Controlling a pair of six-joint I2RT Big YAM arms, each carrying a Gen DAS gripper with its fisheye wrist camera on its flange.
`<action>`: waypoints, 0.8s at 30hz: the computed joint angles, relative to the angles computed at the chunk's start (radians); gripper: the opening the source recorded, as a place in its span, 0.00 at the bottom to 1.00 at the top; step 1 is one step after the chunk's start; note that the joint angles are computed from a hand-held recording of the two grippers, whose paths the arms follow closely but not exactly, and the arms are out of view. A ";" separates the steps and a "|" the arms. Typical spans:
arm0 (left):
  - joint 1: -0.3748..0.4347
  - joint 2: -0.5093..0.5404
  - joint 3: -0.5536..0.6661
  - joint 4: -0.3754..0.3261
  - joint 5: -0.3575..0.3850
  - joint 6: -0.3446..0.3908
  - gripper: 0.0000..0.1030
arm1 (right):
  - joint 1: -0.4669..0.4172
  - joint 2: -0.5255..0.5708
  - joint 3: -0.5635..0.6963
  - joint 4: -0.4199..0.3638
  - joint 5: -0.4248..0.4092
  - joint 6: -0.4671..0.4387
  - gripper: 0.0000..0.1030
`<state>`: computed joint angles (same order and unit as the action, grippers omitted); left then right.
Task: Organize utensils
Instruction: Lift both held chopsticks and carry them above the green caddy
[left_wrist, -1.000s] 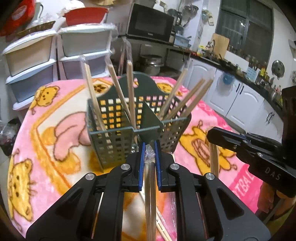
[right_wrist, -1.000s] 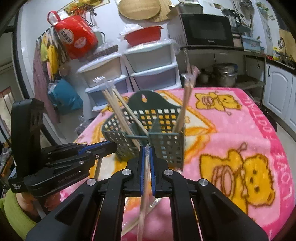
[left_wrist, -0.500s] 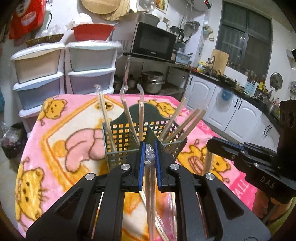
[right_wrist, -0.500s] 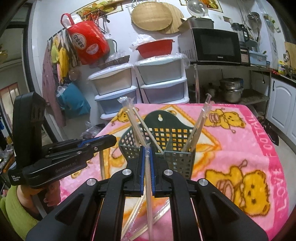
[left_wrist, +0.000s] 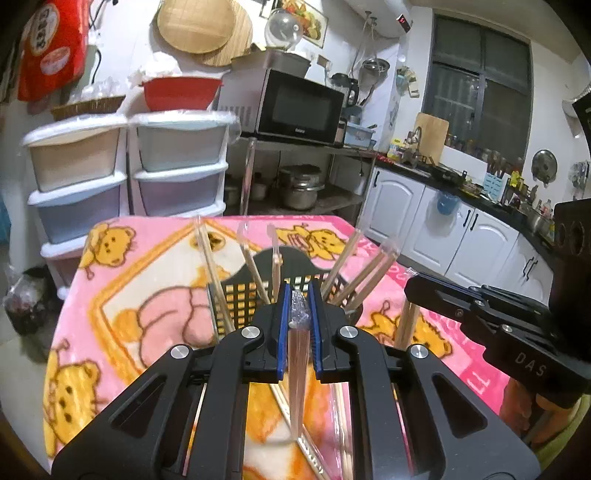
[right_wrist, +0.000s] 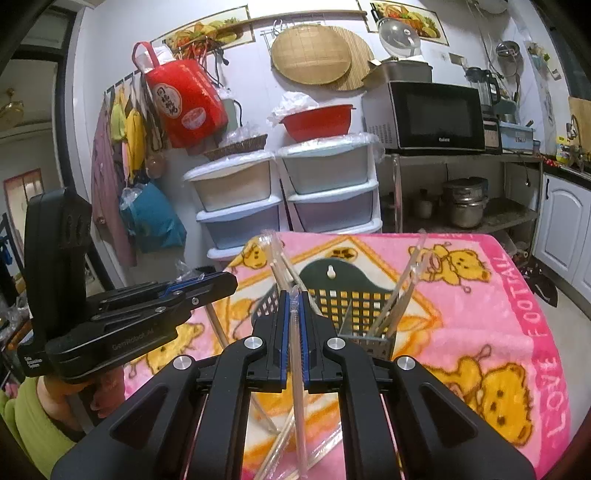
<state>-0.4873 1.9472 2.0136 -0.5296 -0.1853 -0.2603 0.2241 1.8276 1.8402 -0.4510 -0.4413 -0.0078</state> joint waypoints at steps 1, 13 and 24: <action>0.000 -0.002 0.002 0.005 -0.002 0.004 0.06 | 0.000 -0.001 0.002 0.006 0.003 0.002 0.05; -0.003 0.001 0.068 0.016 -0.025 0.070 0.06 | 0.005 0.007 0.062 0.043 0.028 -0.004 0.05; 0.010 0.014 0.151 0.032 -0.063 0.107 0.06 | 0.014 0.034 0.150 0.090 0.049 0.004 0.05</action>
